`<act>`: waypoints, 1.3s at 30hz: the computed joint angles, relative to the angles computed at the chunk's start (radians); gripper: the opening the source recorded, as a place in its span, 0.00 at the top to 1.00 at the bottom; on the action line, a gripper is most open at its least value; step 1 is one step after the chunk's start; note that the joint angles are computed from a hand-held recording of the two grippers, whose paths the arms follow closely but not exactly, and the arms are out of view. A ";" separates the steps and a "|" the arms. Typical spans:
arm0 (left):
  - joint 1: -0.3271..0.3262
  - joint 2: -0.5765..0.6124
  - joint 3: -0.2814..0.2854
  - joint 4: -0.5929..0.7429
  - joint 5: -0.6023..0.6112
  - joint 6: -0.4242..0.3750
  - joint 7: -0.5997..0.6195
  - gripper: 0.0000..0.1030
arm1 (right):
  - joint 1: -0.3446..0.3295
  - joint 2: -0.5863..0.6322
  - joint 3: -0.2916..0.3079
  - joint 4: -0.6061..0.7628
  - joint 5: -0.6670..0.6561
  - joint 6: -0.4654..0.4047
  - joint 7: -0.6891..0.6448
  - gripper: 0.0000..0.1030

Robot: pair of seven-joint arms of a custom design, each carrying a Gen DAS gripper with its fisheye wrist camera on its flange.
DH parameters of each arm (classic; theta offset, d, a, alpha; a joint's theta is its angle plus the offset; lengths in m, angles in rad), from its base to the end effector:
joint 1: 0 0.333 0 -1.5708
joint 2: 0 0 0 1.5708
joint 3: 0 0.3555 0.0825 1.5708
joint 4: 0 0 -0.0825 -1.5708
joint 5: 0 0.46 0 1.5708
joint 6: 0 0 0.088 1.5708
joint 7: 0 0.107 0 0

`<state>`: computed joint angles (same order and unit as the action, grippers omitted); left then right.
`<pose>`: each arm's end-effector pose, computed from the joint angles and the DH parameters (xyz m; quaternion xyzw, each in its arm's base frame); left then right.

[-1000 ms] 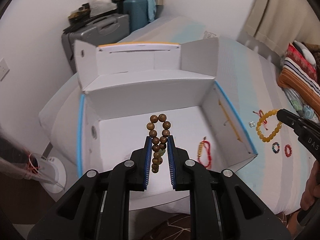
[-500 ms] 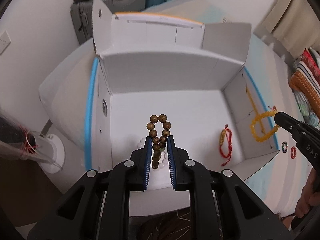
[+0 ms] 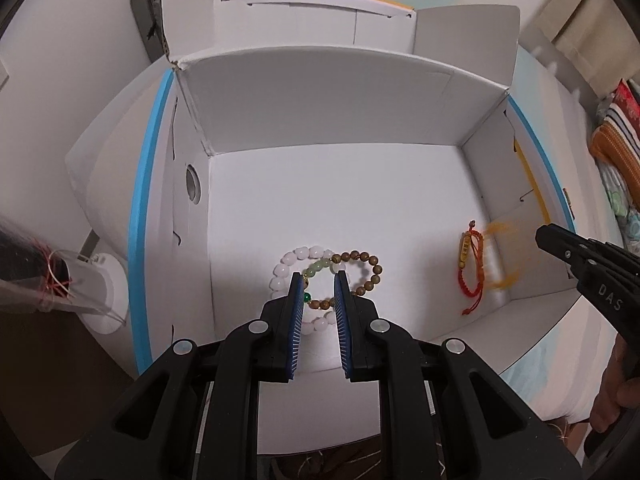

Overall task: Organize jewelry
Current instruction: 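Open both tools to release the bracelets into the box and withdraw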

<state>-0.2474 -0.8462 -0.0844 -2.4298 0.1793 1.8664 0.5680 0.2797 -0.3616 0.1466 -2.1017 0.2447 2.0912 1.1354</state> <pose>0.3463 -0.1137 0.6297 -0.8834 0.4314 -0.1220 0.1368 0.4823 0.2433 0.6268 -0.9046 0.3792 -0.0605 0.1848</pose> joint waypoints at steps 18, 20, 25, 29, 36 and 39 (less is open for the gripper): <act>0.006 0.025 -0.069 0.059 0.107 0.012 -0.077 0.14 | -0.030 -0.096 -0.037 -0.042 0.085 0.095 -0.065 0.19; 0.006 0.032 -0.080 0.070 0.120 0.009 -0.090 0.10 | -0.038 -0.101 -0.041 -0.040 0.086 0.092 -0.071 0.19; -0.003 0.064 -0.095 0.105 0.143 0.005 -0.106 0.05 | -0.058 -0.134 -0.050 -0.064 0.095 0.126 -0.090 0.09; -0.013 0.089 -0.099 0.127 0.144 0.018 -0.115 0.05 | -0.076 -0.145 -0.063 -0.065 0.105 0.126 -0.097 0.07; -0.028 0.152 -0.118 0.177 0.153 0.048 -0.120 0.05 | -0.119 -0.153 -0.097 -0.055 0.120 0.129 -0.112 0.07; -0.035 0.188 -0.128 0.205 0.157 0.066 -0.117 0.05 | -0.141 -0.151 -0.111 -0.049 0.122 0.126 -0.120 0.07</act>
<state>-0.2828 -0.6584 -0.2128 -2.2246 0.3367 1.9324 0.4511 0.1384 -0.5126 0.0357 -2.1508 0.3664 2.2173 1.0156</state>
